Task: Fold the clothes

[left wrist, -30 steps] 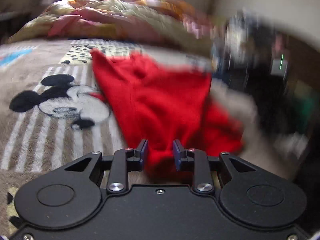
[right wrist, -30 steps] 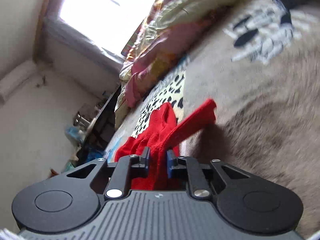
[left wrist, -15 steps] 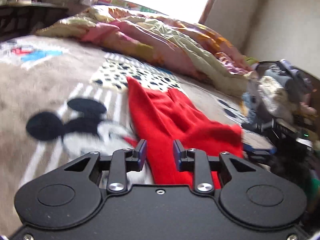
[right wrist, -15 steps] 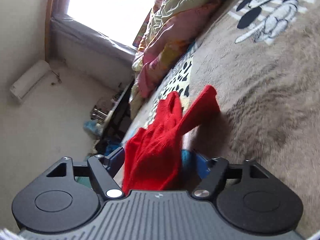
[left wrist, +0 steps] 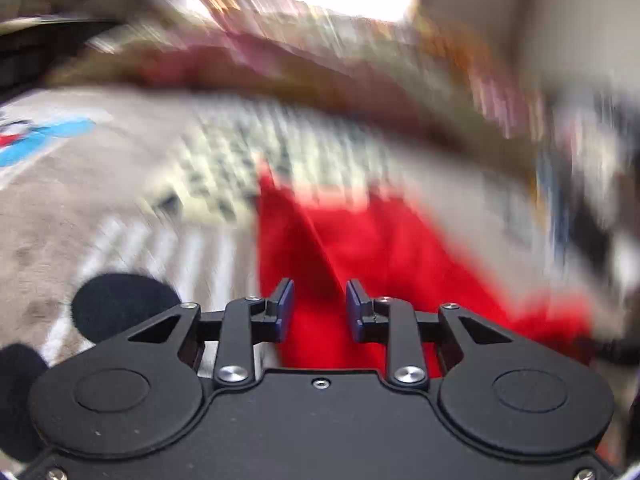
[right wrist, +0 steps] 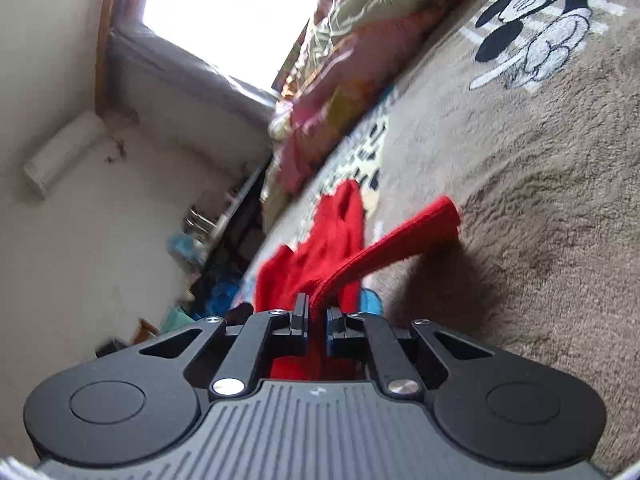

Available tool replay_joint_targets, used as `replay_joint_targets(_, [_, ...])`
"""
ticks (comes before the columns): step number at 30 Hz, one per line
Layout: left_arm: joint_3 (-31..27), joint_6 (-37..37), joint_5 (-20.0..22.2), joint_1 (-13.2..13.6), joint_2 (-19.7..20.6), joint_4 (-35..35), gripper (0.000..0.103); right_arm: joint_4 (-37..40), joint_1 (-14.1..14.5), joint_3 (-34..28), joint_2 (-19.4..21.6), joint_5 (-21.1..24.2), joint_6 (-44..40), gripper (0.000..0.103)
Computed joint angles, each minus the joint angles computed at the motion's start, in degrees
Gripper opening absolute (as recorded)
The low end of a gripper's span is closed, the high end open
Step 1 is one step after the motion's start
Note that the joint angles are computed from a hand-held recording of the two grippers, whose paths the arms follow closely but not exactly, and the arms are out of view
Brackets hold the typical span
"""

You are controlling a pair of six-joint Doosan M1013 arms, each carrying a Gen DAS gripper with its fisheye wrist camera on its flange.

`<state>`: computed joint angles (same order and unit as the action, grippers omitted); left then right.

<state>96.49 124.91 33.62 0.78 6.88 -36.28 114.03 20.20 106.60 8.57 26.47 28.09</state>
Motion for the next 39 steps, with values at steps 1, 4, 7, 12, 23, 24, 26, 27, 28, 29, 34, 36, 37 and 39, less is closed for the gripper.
replay_joint_targets(1, [-1.0, -0.8, 1.7, 0.0, 0.1, 2.5, 0.026, -1.1, 0.0, -0.1, 0.0, 0.3, 0.9, 0.01])
replay_joint_targets(4, [0.0, 7.1, -1.8, 1.1, -0.5, -6.2, 0.026, -0.2, -0.4, 0.2, -0.2, 1.9, 0.5, 0.01])
replay_joint_targets(7, [0.4, 7.8, -7.3, 1.4, -0.2, -10.6, 0.026, 1.9, -0.5, 0.5, -0.5, 2.3, -1.8, 0.01])
replay_joint_targets(12, [-0.5, 4.7, -5.8, 3.3, 1.7, -18.8, 0.026, 7.3, -0.9, 1.5, -0.5, 6.6, -4.7, 0.01])
replay_joint_targets(23, [-2.8, -14.7, -11.2, -2.5, 3.0, 10.4, 0.006, 7.2, -1.0, 1.6, 0.2, 5.4, -3.4, 0.01])
replay_joint_targets(24, [-2.8, -14.9, -11.1, -2.5, 3.2, 10.3, 0.006, 7.1, -0.9, 1.6, 0.3, 5.4, -3.4, 0.01])
replay_joint_targets(26, [-3.2, -19.2, -11.3, -2.7, 3.1, 13.1, 0.006, 6.7, -0.9, 1.5, 0.4, 5.3, -3.1, 0.01])
replay_joint_targets(27, [-3.4, -19.3, -11.3, -2.7, 3.1, 12.6, 0.006, 6.5, -0.9, 1.5, 0.4, 5.5, -2.9, 0.01])
replay_joint_targets(28, [-3.5, -18.7, -11.5, -2.8, 3.0, 11.9, 0.012, 6.2, -1.0, 1.5, 0.5, 5.7, -2.7, 0.01])
replay_joint_targets(29, [-3.5, -20.3, -12.1, -3.2, 2.9, 13.8, 0.024, 6.0, -1.0, 1.4, 0.6, 5.8, -2.4, 0.01])
replay_joint_targets(34, [-3.5, -38.1, -12.6, -6.7, 3.1, 38.9, 0.035, 5.5, -1.2, 1.3, 1.0, 6.3, -0.7, 0.01])
replay_joint_targets(36, [-3.4, -45.4, -11.8, -7.6, 3.3, 49.0, 0.017, 5.3, -1.3, 1.2, 1.2, 6.5, -0.3, 0.01])
replay_joint_targets(37, [-3.0, -47.4, -12.2, -7.7, 3.2, 52.0, 0.011, 5.3, -1.3, 1.2, 1.2, 6.5, -0.2, 0.01])
replay_joint_targets(39, [-2.4, -48.2, -14.1, -7.4, 2.7, 51.4, 0.005, 5.2, -1.3, 1.1, 1.3, 6.5, 0.0, 0.01])
